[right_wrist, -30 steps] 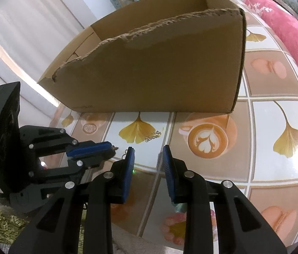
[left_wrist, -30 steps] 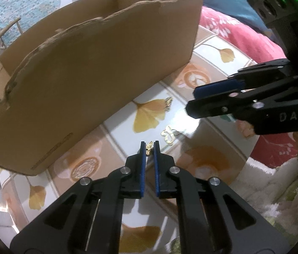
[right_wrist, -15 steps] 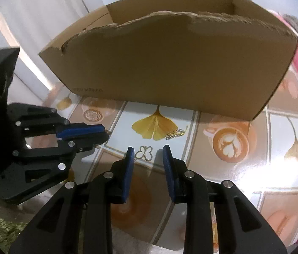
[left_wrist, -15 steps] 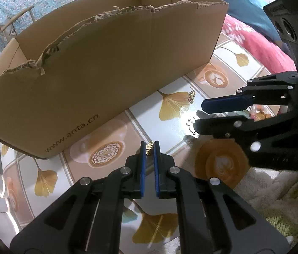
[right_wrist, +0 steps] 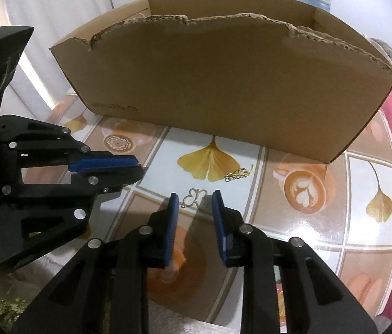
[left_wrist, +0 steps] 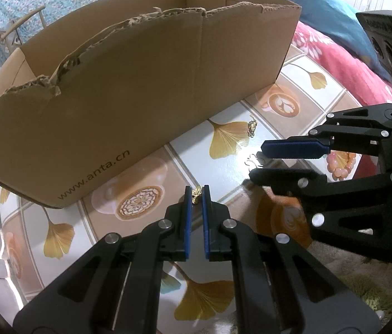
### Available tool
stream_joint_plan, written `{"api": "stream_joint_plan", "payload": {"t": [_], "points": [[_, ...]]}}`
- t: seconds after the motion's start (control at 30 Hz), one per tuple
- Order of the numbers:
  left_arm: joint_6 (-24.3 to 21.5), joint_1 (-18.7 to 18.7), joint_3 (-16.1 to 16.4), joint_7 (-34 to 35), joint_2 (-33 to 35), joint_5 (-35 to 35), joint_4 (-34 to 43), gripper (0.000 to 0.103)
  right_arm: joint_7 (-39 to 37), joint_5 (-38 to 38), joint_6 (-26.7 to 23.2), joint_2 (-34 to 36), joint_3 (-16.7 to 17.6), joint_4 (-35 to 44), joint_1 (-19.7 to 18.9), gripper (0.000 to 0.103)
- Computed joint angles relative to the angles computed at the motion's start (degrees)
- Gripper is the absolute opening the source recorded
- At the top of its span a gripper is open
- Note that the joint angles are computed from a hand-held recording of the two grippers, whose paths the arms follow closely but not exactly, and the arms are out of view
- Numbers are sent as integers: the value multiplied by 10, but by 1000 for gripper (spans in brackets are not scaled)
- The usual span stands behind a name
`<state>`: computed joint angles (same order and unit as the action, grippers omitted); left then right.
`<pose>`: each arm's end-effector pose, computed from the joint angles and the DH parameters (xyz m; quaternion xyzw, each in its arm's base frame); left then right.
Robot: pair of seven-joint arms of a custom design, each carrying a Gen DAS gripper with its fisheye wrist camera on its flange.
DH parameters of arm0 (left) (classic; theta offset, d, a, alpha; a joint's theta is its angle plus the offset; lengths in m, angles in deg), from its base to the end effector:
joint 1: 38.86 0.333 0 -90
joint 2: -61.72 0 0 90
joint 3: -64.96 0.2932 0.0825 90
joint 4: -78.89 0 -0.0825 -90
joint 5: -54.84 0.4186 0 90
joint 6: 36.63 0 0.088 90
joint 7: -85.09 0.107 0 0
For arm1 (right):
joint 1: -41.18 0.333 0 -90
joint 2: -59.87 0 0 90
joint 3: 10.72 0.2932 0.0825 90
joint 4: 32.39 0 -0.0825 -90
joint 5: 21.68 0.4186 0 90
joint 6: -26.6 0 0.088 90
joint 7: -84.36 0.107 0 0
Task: Organize jewelry
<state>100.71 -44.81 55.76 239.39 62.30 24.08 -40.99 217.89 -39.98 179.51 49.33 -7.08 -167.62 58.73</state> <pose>0.5819 -0.1616 0.4085 -0.2536 0.9342 -0.2435 0.0602 0.5055 0.2063 0.4117 -0.6329 0.7278 -0.1602 0.2098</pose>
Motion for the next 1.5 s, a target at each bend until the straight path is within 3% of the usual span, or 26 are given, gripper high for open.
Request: {"api": "stream_joint_plan", "payload": {"t": [0.23,0.53,0.6,0.87,1.07,1.37,1.5], "points": [[0,0,0,0,0,0,0,6,13,-19,-14,0,5,4,-2,17],[0,0,0,1,0,-1,-1,6,11,-7,5,-2,-1,-5,0,16],[1,0,0,3,0,-2,-1,6,5,2,11,-3,-3,-8,2,2],[1,0,1,13,-5,-5,-4,6,-2,11,12,-18,-6,-19,0,2],[0,1,1,12,-5,-5,-3,6,10,-20,-4,-20,0,-15,-8,21],[-1,1,1,12,-4,-5,-3,6,6,-27,-10,-9,-1,-7,-9,21],[-1,1,1,13,-4,-5,-2,6,14,-25,-12,0,2,2,-7,16]]}}
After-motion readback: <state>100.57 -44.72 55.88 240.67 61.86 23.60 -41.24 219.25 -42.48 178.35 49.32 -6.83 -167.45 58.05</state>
